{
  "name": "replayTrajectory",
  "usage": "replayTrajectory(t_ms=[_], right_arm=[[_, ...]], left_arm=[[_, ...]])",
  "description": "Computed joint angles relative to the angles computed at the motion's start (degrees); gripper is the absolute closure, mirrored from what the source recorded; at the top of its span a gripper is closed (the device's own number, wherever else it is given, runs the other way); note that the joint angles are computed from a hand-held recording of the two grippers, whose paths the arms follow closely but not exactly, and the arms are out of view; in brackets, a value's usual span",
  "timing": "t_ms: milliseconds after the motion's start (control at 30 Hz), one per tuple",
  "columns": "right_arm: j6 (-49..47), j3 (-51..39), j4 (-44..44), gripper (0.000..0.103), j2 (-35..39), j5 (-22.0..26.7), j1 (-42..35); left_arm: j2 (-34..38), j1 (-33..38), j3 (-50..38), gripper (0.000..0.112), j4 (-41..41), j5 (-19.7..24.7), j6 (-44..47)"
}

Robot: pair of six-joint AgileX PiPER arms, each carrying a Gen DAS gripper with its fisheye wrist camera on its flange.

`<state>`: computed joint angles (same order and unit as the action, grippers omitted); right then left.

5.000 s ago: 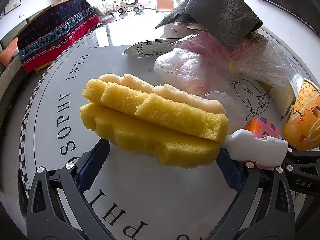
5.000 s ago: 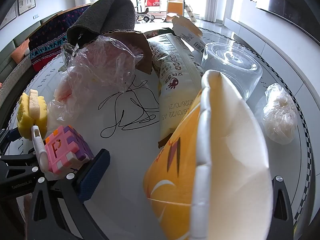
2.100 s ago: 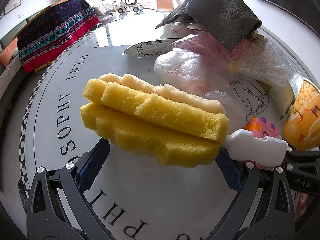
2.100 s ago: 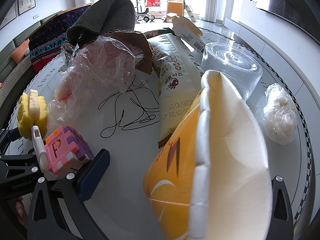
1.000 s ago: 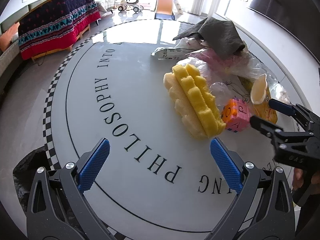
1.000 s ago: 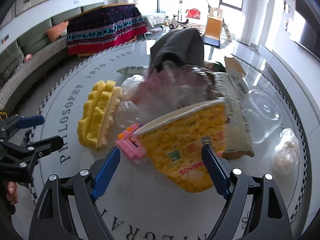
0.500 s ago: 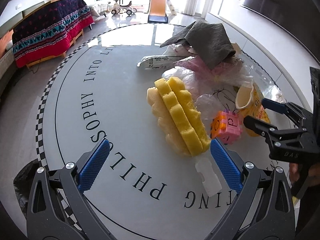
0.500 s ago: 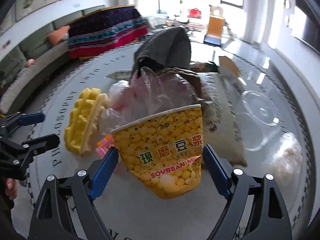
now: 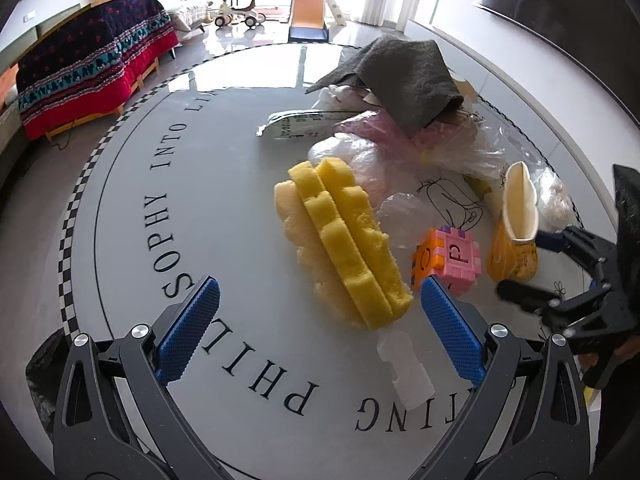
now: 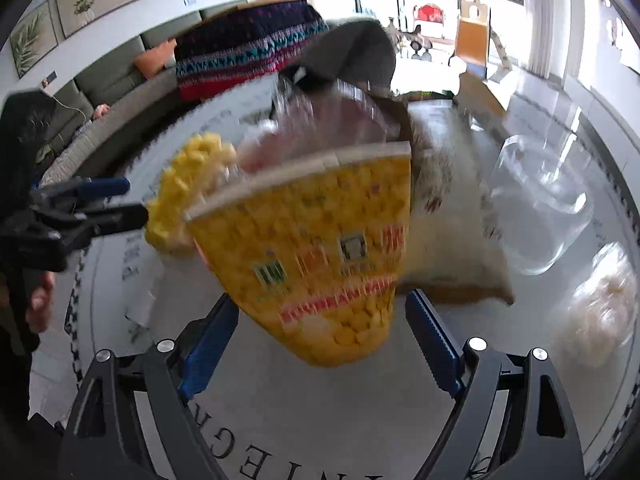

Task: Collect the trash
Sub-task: 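Grasp the yellow sponge with the left tool while the right tool grasps the yellow soybean cup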

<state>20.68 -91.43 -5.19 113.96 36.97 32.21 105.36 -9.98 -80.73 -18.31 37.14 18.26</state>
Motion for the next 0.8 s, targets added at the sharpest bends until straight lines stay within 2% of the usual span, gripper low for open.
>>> replayTrajectory(t_ms=[33, 133, 300, 400, 500, 567, 600, 667, 733, 800], right_arm=[[0.2, 0.2, 0.3, 0.039, 0.3, -0.4, 0.0], [1.0, 1.2, 1.3, 0.040, 0.0, -1.8, -0.1], [6.0, 4.8, -4.0, 0.041, -3.9, -3.9, 1.7], [10.8, 8.3, -8.0, 0.041, -7.3, -5.7, 2.9], [15.8, 12.3, -11.9, 0.041, -10.7, -7.0, 3.8], [18.2, 14.1, -13.3, 0.041, -12.1, -7.8, 4.3], [19.1, 15.4, -13.8, 0.041, -12.9, -8.5, 4.3], [18.0, 16.2, -12.3, 0.041, -14.0, -9.0, 3.7], [18.7, 16.7, -12.5, 0.041, -14.3, -9.6, 3.7], [17.7, 16.4, -11.5, 0.041, -14.2, -9.9, 3.6]], left_arm=[[0.0, -0.2, 0.0, 0.015, 0.3, 0.1, -0.1], [-0.2, -0.5, 0.0, 0.015, 0.6, 0.0, 0.3], [1.5, -0.6, -2.5, 0.015, -1.4, 1.6, 1.5], [5.5, -1.5, -8.0, 0.015, 0.5, 4.4, -2.1], [10.6, -1.0, -14.8, 0.016, -1.8, 9.3, -4.4], [12.9, -0.6, -18.0, 0.026, -2.5, 11.0, -6.9], [13.8, -0.3, -19.3, 0.037, -3.1, 11.9, -8.2], [15.0, 0.4, -20.6, 0.043, -4.2, 13.0, -9.9], [15.3, 1.7, -20.3, 0.057, -6.8, 14.2, -8.8], [14.5, 2.6, -18.7, 0.060, -8.5, 13.8, -7.3]])
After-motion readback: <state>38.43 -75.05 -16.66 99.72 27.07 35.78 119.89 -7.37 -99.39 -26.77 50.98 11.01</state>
